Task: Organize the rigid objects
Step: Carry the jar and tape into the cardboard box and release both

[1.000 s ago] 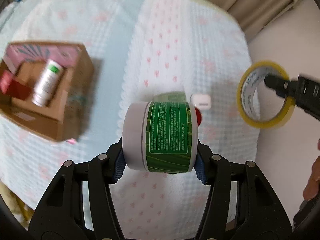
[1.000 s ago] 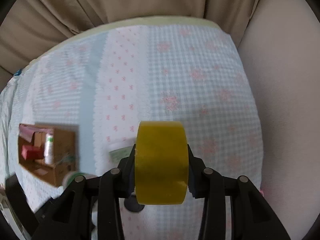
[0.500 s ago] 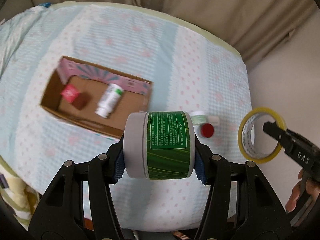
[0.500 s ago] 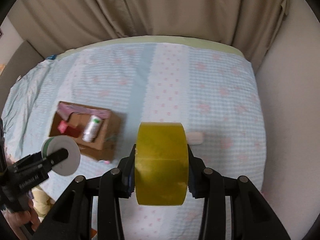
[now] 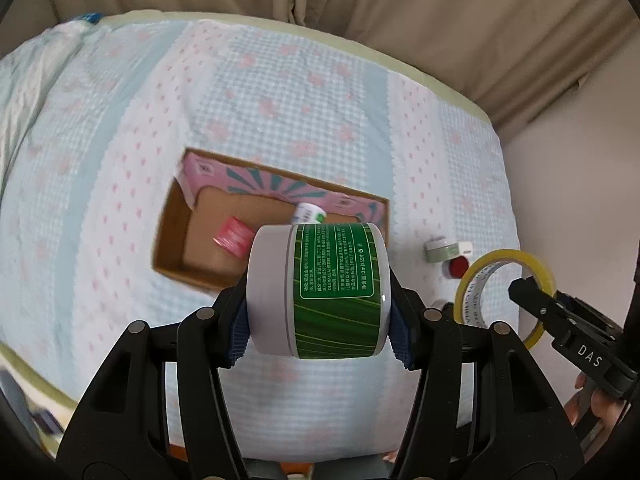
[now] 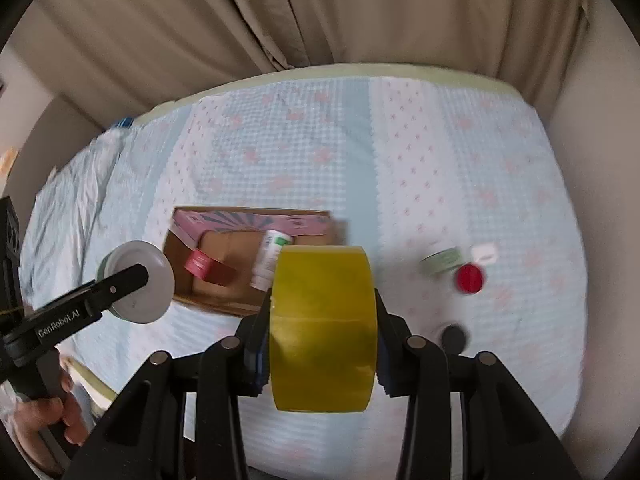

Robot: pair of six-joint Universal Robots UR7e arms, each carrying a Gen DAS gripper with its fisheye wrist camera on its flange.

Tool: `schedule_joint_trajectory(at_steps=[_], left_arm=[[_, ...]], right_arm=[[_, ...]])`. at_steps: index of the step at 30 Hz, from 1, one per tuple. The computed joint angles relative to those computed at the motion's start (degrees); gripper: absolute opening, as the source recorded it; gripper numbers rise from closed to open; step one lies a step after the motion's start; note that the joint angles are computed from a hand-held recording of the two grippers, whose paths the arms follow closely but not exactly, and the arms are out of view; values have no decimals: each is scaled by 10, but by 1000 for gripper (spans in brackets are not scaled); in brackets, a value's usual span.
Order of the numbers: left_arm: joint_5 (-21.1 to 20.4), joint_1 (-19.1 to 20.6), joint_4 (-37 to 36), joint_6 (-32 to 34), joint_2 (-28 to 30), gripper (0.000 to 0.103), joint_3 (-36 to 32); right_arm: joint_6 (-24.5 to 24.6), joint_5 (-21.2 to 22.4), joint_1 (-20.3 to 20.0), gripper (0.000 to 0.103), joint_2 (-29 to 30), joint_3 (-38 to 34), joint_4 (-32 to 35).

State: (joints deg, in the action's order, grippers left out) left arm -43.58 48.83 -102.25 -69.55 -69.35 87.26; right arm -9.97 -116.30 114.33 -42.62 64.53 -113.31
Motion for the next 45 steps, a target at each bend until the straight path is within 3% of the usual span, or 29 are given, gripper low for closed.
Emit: schedule_joint_trajectory(at_steps=[7,13,26,34,35,36,37,38,39,40,45], left_arm=[[-22,54,2,135,-36,53,-4],[-47,107,-8,216,-25,53,-28],[-66,189,18,357,57,53,-85],[-60,209,62,417,99,53,-116],[-59,211,70,417,103,53,-122],[-60,211,77,415,105,64,-126],[-56,209,73,416,105,80,-125],[-53,207,70,418,104,101,-125],[-50,204,50,427,100,103,-117],[-49,201,32,433,96,103,-109],[-52,199,17,424,86,103,-95]], right_arm=[[122,-7,25,38,40,9,-15],[178,7,27,38,72,8,-35],[183,-55,-1,38,159,-48,-46],[171,-78,-15,38,194,-78,-26],[172,-75,-17,38,199,-84,-19],[170,-74,-19,39,203,-89,-13],[164,-79,-18,41,205,-91,-14],[153,-91,-16,54,209,-93,-18],[144,-99,-14,68,211,-94,-22],[134,-99,-14,103,212,-94,-24],[145,-76,-21,103,200,-77,-33]])
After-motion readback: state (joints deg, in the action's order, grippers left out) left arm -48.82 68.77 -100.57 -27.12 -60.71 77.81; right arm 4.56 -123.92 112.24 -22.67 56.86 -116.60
